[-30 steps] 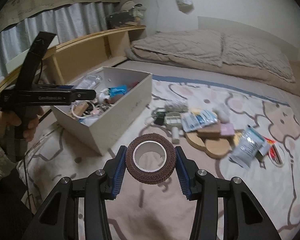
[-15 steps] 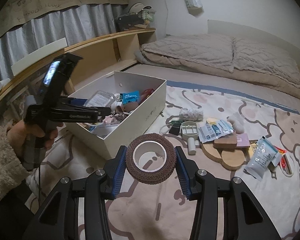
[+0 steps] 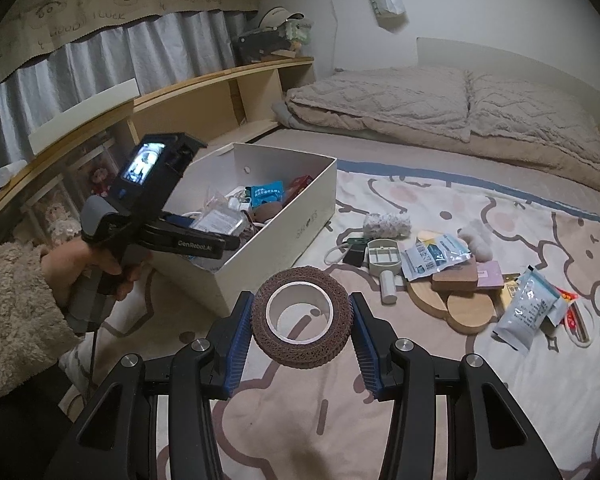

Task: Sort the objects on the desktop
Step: 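Carry the clear box and tape roll over the white box with both grippers, then open the left gripper to drop the clear box into the white box, then lower the tape roll into the white box and open the right gripper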

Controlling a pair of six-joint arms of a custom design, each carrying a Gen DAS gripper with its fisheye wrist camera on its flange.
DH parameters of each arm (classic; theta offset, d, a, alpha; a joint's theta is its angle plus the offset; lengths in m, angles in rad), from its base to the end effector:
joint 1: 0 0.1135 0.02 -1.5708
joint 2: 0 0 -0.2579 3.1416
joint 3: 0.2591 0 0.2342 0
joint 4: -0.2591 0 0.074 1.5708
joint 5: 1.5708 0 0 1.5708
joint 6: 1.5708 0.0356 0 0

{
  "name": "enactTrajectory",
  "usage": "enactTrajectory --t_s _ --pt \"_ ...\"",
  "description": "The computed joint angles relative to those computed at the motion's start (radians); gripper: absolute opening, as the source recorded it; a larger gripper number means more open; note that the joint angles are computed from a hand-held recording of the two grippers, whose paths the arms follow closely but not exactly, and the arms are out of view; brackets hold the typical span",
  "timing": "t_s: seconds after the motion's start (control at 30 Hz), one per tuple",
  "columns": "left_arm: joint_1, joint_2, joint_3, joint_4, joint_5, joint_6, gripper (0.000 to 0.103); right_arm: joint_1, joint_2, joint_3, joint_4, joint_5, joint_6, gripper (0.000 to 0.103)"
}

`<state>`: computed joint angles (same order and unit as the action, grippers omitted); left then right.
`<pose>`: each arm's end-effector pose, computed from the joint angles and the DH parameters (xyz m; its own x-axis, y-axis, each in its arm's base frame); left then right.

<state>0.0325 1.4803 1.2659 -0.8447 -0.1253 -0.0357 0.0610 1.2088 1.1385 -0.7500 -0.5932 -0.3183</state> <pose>0.2839 0.0137 0.2855 -0.8676 -0.0636 -0.4932 -0.1244 0.9880 0.0914 0.2277 0.0338 0.3229 -0.5584 -0.2941 -0.7757 -0.6379 0.7500 0.1749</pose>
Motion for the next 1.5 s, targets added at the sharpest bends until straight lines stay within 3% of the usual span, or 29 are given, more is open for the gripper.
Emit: enactTrajectory --t_s 0.17,0.43,0.7,1.1,1.5 --pt "-0.020 0.013 -0.005 -0.010 -0.010 0.013 0.076 -0.010 0.009 0.001 -0.001 -0.006 0.005 0.048" --pt "0.017 0.049 0.032 -0.064 0.097 -0.022 0.076 -0.020 0.016 0.006 -0.009 -0.008 0.002 0.048" --pt "0.024 0.044 0.038 -0.082 0.138 -0.026 0.080 -0.009 0.019 0.010 -0.015 0.001 -0.003 0.048" --pt "0.082 -0.088 0.023 -0.067 0.210 0.001 0.081 0.103 0.062 0.059 0.013 0.047 0.043 0.048" --pt "0.235 -0.205 -0.026 -0.066 0.309 0.077 0.081 0.243 0.304 0.280 0.062 0.109 0.174 0.048"
